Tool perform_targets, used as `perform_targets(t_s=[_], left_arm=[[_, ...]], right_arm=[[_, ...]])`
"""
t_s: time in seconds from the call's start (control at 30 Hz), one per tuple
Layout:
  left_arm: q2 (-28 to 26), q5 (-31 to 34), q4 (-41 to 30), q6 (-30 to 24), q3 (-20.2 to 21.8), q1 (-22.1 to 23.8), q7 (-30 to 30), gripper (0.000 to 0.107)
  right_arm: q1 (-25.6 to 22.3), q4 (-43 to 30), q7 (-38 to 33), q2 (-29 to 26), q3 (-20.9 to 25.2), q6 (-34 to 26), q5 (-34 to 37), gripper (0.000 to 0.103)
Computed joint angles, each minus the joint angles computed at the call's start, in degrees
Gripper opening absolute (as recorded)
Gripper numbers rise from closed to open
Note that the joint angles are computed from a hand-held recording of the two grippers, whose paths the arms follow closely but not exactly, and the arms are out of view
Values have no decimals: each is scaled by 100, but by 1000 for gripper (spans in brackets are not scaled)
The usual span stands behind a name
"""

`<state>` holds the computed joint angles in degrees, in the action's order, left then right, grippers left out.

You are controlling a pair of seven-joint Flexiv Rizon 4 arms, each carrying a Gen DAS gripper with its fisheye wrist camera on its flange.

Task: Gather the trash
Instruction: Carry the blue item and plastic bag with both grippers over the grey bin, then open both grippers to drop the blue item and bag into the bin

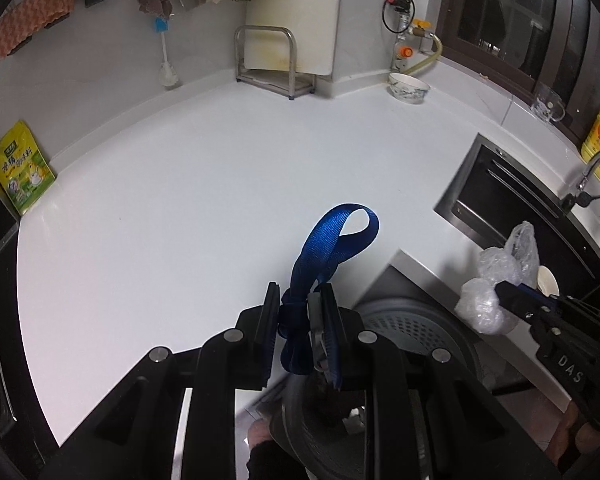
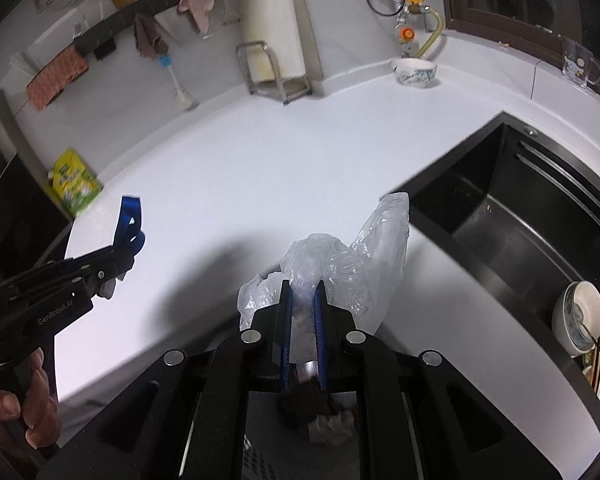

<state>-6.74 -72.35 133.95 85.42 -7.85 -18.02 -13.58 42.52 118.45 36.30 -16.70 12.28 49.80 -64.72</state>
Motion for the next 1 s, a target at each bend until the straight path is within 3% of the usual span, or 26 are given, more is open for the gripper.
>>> perform_targets(t_s=[0.2,0.67,1.0], left_arm=[[286,-466,453,282,9,-394,107,21],[444,462,1218,325,153,-566,-921,21],[291,1053,1369,-8,146,-337,-1431,21]], right_arm=[[54,235,-20,15,101,294,-14,10],[234,522,169,-156,76,839,-191,10],[254,567,411,-432,-76,1404,-468,11]])
